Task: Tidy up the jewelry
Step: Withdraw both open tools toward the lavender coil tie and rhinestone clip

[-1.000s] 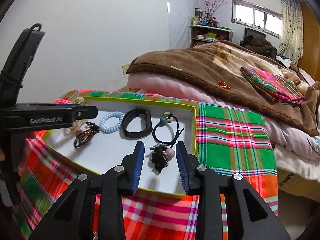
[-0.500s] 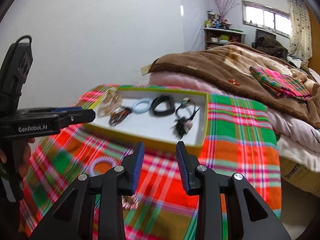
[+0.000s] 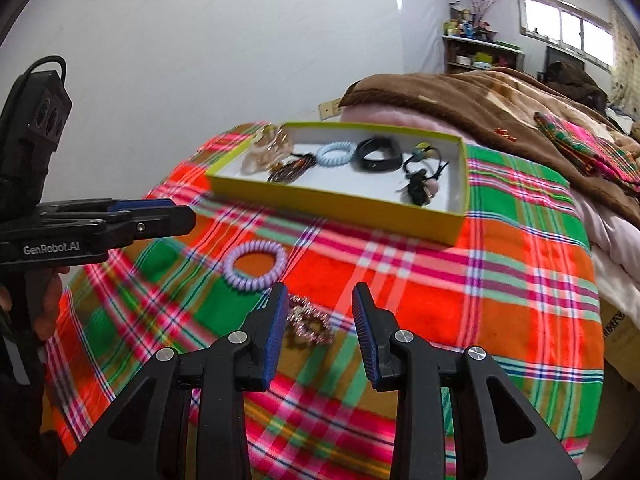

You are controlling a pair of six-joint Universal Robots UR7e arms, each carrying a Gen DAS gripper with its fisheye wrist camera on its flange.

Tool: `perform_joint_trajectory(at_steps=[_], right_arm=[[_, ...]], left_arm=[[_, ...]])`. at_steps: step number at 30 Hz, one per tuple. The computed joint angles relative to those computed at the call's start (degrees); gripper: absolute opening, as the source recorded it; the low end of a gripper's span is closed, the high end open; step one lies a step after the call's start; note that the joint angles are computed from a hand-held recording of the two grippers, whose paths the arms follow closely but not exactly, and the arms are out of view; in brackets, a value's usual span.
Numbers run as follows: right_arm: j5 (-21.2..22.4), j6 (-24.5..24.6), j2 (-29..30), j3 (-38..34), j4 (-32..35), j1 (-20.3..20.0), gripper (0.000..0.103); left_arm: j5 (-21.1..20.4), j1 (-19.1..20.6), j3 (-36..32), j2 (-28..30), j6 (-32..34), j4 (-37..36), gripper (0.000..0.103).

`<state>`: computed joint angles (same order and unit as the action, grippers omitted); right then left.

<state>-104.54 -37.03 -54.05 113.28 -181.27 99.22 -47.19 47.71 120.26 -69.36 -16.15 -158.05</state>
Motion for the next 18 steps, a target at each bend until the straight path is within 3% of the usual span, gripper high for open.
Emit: perform_joint_trajectory(at_steps=[3, 7, 18], right_arm=[[0.9, -0.7, 0.2, -0.1, 1.7, -0.3, 0.035], [0.1, -1.8, 1.1, -1.2, 4.2, -0.3, 0.052], [-2.0, -4.1, 3.2, -3.8, 8.2, 0.1, 0.052]], left_arm=[[-0.6, 0.1, 1.5, -0.9, -0.9, -0.2, 0.049], [-1.4, 0.2, 3.1, -1.7, -2.2, 0.1, 0.050], [-1.8, 0.5, 4.9, -2.6, -3.7, 0.1, 0.050]])
